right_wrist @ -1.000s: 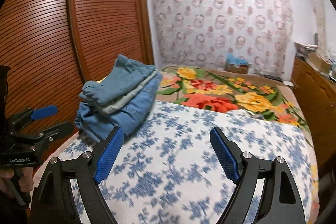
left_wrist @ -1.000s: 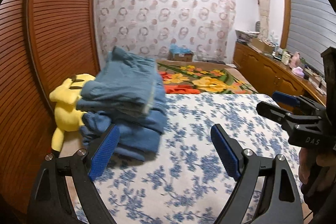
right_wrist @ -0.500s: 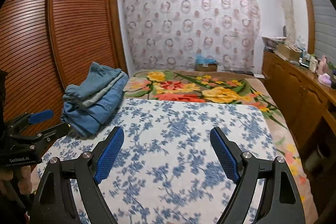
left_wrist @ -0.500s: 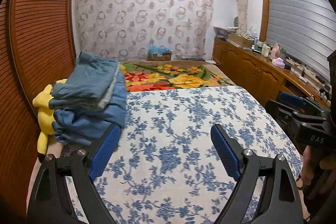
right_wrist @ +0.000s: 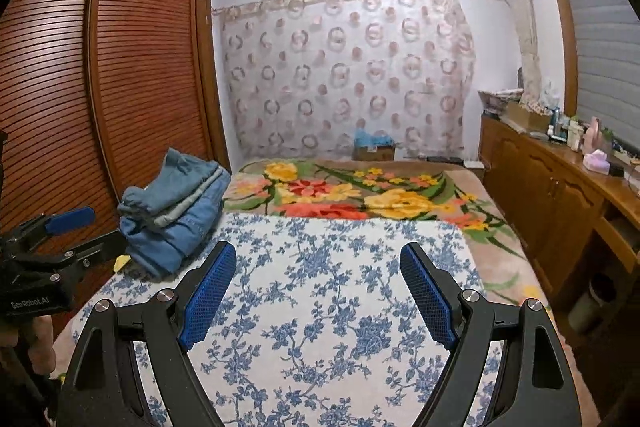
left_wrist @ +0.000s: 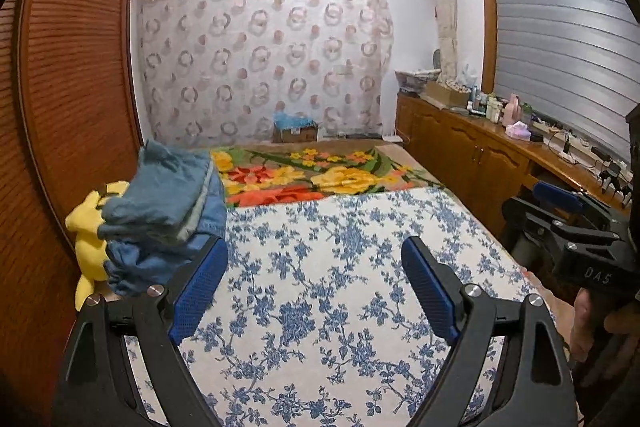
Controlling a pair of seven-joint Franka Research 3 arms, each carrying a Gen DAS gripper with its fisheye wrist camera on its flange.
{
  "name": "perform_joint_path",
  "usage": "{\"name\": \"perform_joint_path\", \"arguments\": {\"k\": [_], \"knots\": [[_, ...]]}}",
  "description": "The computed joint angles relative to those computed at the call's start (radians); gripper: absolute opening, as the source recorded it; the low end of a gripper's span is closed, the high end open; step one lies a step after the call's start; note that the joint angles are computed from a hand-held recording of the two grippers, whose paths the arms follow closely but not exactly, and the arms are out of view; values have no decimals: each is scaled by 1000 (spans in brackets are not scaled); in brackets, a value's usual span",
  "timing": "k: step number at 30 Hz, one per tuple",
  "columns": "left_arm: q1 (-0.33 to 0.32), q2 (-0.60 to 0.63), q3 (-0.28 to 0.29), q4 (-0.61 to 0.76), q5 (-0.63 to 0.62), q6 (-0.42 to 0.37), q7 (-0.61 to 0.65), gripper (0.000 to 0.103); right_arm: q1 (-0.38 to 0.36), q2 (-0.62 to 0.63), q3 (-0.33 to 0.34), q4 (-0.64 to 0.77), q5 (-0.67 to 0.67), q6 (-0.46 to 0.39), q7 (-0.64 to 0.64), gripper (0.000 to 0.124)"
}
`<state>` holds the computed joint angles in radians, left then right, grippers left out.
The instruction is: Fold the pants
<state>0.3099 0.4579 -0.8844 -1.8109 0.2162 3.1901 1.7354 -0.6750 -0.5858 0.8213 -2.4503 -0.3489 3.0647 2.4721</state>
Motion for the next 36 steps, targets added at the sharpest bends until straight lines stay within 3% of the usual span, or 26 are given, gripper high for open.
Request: {"name": "perform_joint_path", "arguments": {"k": [11, 19, 36], "knots": [[118, -21, -99, -50, 73, 56, -55, 89, -48, -111, 70, -49, 58, 41, 15, 85], [133, -22, -93, -49, 161, 66, -139, 89, -70, -149, 116, -79, 125, 60, -7, 85], [136, -18, -91, -43, 212, 64, -187, 89, -67, -142, 105, -84, 177, 64, -68, 85]]}}
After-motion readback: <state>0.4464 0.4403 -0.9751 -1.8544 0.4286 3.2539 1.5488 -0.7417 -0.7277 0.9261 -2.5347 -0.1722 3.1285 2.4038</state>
